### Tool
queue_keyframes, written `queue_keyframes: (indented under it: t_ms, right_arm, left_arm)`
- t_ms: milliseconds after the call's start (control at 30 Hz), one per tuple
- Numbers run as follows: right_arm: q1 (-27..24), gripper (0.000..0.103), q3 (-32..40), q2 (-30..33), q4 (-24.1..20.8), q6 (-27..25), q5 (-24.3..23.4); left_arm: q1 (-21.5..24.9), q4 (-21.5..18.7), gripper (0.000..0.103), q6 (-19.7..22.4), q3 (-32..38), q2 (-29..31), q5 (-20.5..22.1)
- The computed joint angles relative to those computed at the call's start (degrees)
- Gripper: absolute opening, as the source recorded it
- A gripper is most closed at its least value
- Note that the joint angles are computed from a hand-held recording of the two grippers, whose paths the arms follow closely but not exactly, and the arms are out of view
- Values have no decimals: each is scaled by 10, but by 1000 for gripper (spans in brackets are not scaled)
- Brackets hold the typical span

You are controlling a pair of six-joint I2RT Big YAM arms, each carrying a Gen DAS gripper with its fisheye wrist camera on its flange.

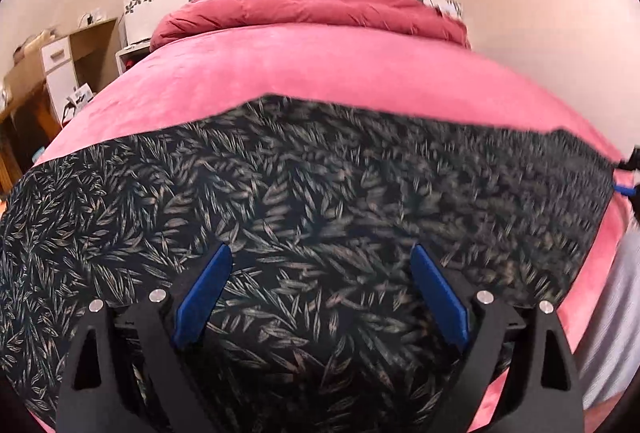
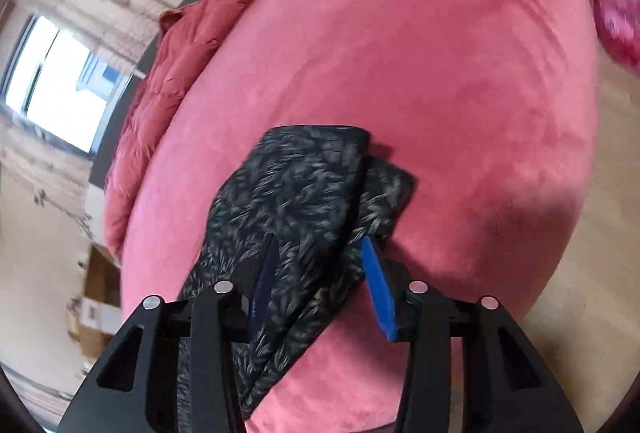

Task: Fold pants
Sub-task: 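Grasp the pants leg end with the right gripper and lift it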

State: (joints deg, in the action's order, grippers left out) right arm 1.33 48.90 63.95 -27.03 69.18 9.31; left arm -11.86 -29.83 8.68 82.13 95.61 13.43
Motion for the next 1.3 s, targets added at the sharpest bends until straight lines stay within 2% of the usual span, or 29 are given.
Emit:
queue_keyframes:
  t_ms: [100, 167, 233, 300, 367, 467, 533, 600, 667, 700, 733, 867, 933, 1067, 1100, 1133, 1167, 1300]
  right_arm:
    - [-16, 34, -24, -3, 64, 12, -18]
    - [-23, 3, -29, 3, 95, 10, -33]
    - [-25, 3, -15, 4, 82, -5, -32]
    - [-7, 3, -10, -15, 70, -15, 4]
    - [-2, 3, -2, -18, 43, 1, 21]
    - [-16, 3, -4, -1, 19, 16, -11]
    - [-18, 5, -19, -2, 42, 17, -19]
    - [-12, 17, -33, -20, 55, 30, -5]
    - [-1, 39, -44, -39, 62, 36, 22]
    - [7, 43, -40, -46, 33, 50, 47]
    - [6, 43, -39, -48, 20, 58, 51]
    - [-16, 43, -46, -35, 49, 47, -3]
    - [-29, 43, -54, -23, 110, 36, -38]
    - [-42, 42, -43, 17, 157, 55, -72]
    - [-43, 37, -40, 24, 158, 68, -70]
    - [-42, 19, -36, 27, 158, 77, -62]
    - [-41, 11, -34, 28, 165, 76, -62]
    - [-17, 10, -3, 16, 139, 43, -20]
  left_arm:
    - [-3, 1, 91, -2, -7, -8, -2]
    - [-4, 0, 91, -6, -8, -11, 0]
    - [3, 5, 91, -7, -17, -18, 11]
    - [9, 1, 91, -18, -17, -22, 35]
    - [15, -1, 91, -26, -17, -25, 61]
    - [15, -20, 91, -10, -6, -17, 66]
    - [11, -24, 91, 6, -6, -17, 57]
    - [9, -23, 91, 17, -10, -22, 54]
    - [8, -22, 91, 19, -11, -23, 56]
    - [8, -19, 91, 18, -14, -25, 57]
    - [9, -15, 91, 16, -14, -26, 59]
    - [9, -13, 91, 12, -11, -25, 56]
    - [8, -13, 91, 7, -6, -24, 42]
    - [6, -21, 95, -11, 13, -16, 9]
    - [7, -30, 96, -21, 23, -11, -1]
    - [9, -36, 97, -27, 29, -8, -1]
    - [12, -50, 98, -39, 42, -1, -6]
    - [24, -93, 100, -79, 75, 20, 0]
